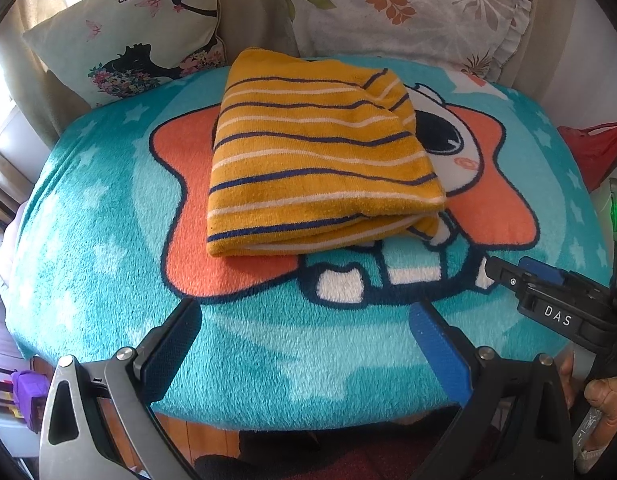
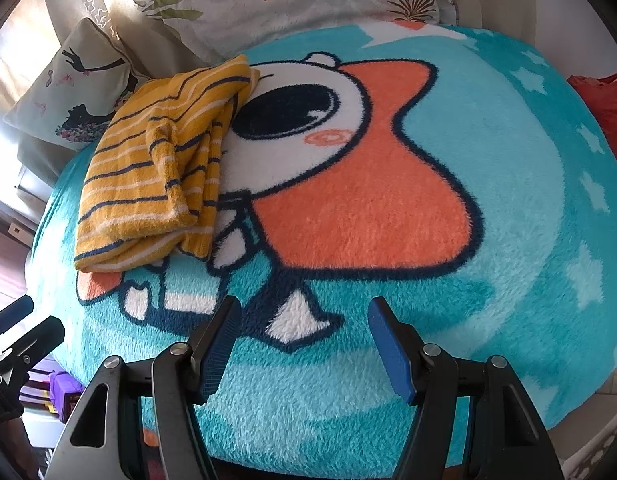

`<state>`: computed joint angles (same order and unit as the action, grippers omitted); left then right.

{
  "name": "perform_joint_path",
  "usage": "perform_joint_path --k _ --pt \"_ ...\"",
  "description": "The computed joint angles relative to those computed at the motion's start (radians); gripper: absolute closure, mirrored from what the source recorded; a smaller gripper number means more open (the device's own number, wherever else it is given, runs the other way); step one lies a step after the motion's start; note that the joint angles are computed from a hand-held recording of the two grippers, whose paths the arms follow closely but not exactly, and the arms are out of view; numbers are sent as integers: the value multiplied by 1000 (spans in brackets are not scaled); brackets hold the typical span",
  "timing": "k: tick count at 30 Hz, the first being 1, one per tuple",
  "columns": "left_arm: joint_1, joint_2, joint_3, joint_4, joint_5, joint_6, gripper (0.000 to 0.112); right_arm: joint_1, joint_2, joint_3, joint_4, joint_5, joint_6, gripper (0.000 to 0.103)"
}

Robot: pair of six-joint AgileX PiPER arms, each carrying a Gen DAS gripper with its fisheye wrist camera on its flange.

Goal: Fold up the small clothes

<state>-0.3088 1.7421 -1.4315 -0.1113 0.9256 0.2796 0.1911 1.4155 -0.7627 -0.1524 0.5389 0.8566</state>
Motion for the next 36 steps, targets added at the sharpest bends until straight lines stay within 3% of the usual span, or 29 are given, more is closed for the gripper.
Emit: perform_joint_path --k 10,24,31,36 --pt "7 -30 24 -1 -18 -8 9 18 -11 8 -5 -2 3 33" --pt "75 -157 119 -185 -173 146 9 163 14 -69 -196 72 142 33" --pt "155 -101 60 -275 -105 189 9 190 96 -208 -227 120 100 32" --pt "163 -58 35 -212 -74 139 9 187 165 -313 -206 141 63 32"
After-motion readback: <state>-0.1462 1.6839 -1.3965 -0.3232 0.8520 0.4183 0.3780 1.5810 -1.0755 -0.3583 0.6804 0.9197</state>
